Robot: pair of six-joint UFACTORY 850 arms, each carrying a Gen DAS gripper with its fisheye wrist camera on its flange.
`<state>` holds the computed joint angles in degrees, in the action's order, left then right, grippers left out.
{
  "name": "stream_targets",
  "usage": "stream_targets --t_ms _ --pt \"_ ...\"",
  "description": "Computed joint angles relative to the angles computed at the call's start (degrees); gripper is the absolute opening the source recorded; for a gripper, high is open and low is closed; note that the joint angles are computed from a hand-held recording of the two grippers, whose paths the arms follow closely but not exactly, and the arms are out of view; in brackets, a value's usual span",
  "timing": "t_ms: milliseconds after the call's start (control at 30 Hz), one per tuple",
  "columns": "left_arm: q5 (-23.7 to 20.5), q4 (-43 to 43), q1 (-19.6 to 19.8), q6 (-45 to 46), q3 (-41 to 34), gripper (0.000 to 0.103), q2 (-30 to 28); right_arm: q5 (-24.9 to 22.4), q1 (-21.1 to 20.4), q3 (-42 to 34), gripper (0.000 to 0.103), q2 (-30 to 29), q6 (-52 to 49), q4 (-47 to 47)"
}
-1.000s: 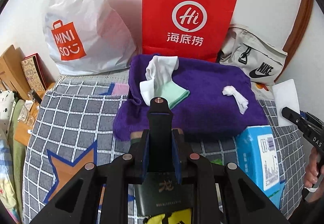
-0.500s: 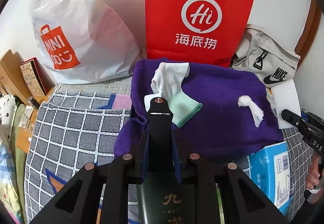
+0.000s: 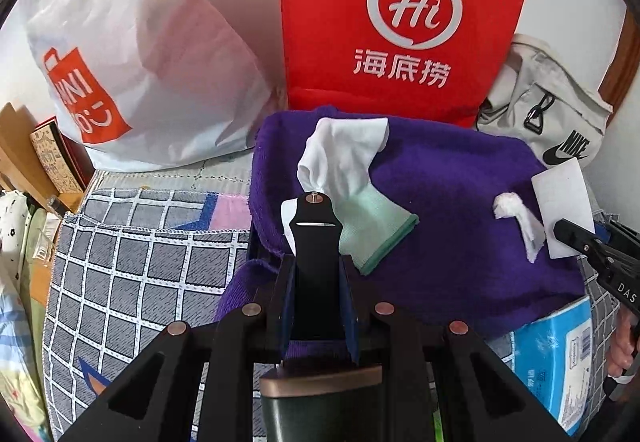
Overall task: Organize soft objects
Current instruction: 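Carry the foam block with the right tool over the purple towel, then lower the foam block onto the towel and open the right tool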
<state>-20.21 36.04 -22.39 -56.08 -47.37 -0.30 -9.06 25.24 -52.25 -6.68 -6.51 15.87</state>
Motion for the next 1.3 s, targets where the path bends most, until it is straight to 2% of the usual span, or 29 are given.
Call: stream_targets --t_ms 367,767,833,867,900,1000,1100,1300 --pt "0.78 -4.42 1.04 4.98 -1.38 0.02 -2.84 -2.92 -0.64 -2.44 0.031 -3.86 -5.7 5.77" --pt "0.53 -7.81 0.9 9.55 -2.82 0.02 -5.33 -4.4 -0.35 -3.36 0.032 -5.19 -0.72 0.05" --pt "0.39 -9.76 1.18 11.11 -2.93 0.02 -5.49 -4.5 -0.41 -3.43 0.033 -5.22 -1.76 0.84" --pt "0.5 -11.41 1.43 12.54 -2.87 0.02 -5.42 -4.56 -0.46 -3.43 0.037 -5.19 -1.9 0.99" --pt "0.78 -13.2 1.71 14.18 -2.92 0.021 -5.44 -4.54 -0.56 -3.48 0.043 -5.25 -2.59 1.69" --pt "1.22 -13.51 1.78 14.22 -2.54 0.036 -4.72 -3.97 -0.88 -3.02 0.057 -4.51 -4.18 3.56" --pt "1.58 -12.0 1.4 12.75 -1.93 0.05 -3.45 -3.61 -0.92 -2.55 0.061 -3.36 -2.04 1.63" --pt "0.47 -7.18 -0.07 7.23 -0.46 0.05 0.11 -2.83 0.05 -0.91 0.064 0.4 14.74 -14.55"
